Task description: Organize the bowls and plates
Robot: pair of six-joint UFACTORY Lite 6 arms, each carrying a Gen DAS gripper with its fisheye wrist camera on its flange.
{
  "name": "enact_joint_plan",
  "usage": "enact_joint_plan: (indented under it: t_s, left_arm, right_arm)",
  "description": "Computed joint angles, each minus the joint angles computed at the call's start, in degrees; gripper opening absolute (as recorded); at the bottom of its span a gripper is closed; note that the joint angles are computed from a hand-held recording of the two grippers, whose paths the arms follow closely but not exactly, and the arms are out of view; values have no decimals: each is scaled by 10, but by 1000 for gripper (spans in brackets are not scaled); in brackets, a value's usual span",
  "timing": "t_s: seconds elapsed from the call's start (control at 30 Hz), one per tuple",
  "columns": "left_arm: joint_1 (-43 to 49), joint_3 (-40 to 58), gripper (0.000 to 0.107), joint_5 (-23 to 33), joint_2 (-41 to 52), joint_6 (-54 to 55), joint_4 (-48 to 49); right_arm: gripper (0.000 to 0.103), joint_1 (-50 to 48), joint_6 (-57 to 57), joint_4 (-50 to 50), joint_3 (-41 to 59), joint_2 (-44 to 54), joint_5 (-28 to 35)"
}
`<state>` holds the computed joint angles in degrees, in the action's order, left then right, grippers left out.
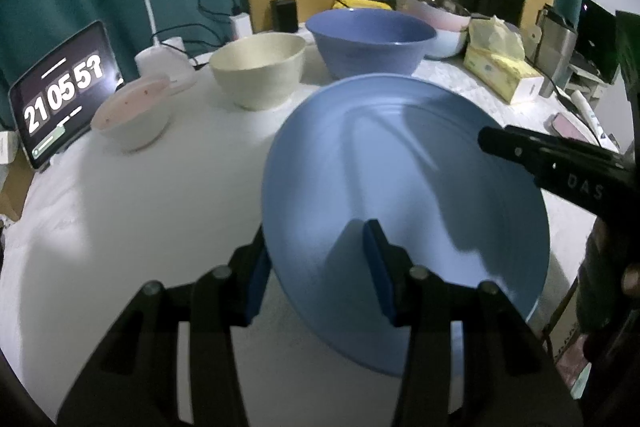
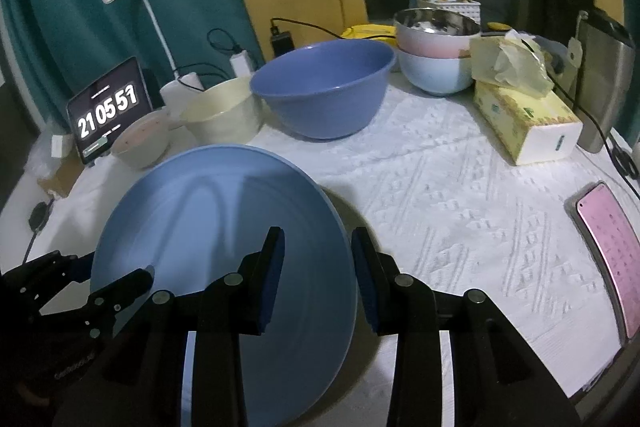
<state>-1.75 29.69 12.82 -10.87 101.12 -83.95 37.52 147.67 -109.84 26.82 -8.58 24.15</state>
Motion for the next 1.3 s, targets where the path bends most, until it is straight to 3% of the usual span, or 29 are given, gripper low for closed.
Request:
enact_joint_plan:
  t_s: [0.23,0.37,0.53,0.87,0.97,1.13,1.3]
  left_arm:
    - [-43,28,47,-27,47,94,-125]
    - [-48,45,47,-33,74,104,-147]
    - [-44,65,48,-37,101,-17,-29]
    - [-33,45,48,-35,91,40,-56]
    - [-21,43,48,-20,90,-16,14]
    - [3,25,49,6,68,-5,21]
    - [35,15,62,34,51,2,16]
  right_arm:
    - [38,-44,42,-70,-16,-4,-15]
    - [38,-47,47,-85,-15,0,-13]
    - [38,-56,66,-111,-16,1,-23]
    - [38,-36,22,-56,-1,27,-16]
    - [38,-35,16,-45,1,31,-17]
    - [38,-22,-20,3,7,38,-9]
    - [43,-10,-46,39,4,25,-1]
